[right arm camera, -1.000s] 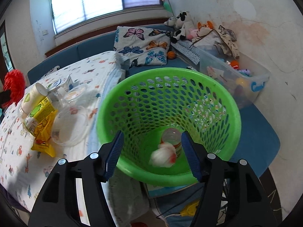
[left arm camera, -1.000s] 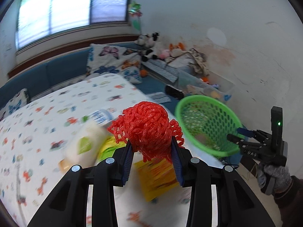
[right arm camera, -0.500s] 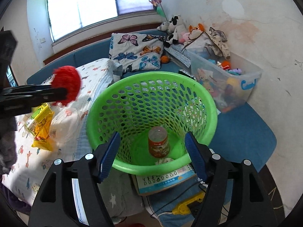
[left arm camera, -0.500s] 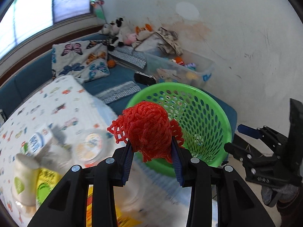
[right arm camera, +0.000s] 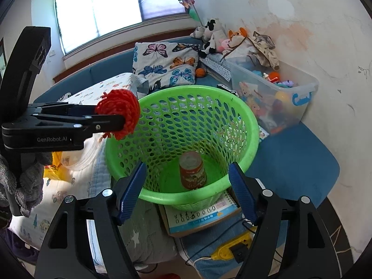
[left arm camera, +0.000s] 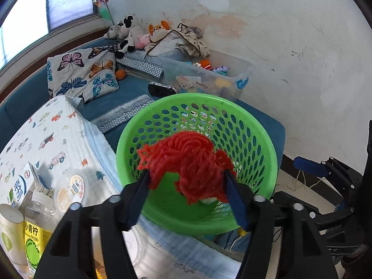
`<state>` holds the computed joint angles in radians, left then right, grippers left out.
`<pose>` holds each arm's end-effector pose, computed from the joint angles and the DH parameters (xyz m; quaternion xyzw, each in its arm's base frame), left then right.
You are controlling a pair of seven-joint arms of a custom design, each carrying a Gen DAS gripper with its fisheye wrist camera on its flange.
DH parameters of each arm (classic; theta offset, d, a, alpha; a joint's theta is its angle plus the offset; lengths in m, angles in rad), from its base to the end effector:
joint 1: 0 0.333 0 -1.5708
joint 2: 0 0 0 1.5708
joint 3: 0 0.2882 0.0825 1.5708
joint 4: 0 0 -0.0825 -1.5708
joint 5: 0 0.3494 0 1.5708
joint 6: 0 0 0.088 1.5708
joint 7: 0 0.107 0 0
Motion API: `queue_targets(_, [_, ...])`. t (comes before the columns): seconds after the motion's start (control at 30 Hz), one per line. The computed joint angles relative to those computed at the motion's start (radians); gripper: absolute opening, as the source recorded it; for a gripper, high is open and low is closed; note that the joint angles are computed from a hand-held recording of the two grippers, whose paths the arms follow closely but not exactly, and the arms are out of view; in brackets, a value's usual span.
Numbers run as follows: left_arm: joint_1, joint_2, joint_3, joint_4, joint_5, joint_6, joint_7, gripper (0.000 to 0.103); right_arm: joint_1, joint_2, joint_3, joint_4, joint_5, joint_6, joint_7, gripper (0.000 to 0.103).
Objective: Collect trash
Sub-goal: 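Open the left gripper over the green basket to drop the red net, then grasp the yellow snack packet with the left gripper and lift it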
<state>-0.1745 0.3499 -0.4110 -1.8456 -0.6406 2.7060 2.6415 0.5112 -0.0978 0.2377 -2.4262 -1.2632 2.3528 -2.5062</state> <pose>0.5497 -0.3121 0.3958 -0.2282 0.9065 -0.3486 0.0676 0.3473 0.3046 0.3490 -0.4560 0.7777 -0.3307 0.2790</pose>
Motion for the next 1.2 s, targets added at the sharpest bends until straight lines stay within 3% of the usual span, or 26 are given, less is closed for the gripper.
queue_targets(0.13, [0.016, -0.011, -0.009, -0.014, -0.033, 0.001, 0.032, 0.076, 0.005, 0.004, 0.004, 0.008, 0.006, -0.011, -0.005, 0.073])
queue_targets(0.43, [0.054, -0.078, -0.003, -0.063, -0.16, -0.006, 0.15, 0.077, 0.021, 0.004, 0.012, 0.03, 0.008, -0.039, -0.016, 0.074])
queue_targets(0.97, [0.105, -0.191, 0.142, -0.132, -0.33, -0.062, 0.317, 0.077, 0.056, 0.08, 0.002, 0.139, -0.038, -0.033, -0.045, 0.078])
queue_targets(1.2, [0.133, -0.233, 0.191, -0.217, -0.361, -0.148, 0.439, 0.081, 0.074, 0.11, -0.009, 0.18, -0.033, -0.029, -0.075, 0.079])
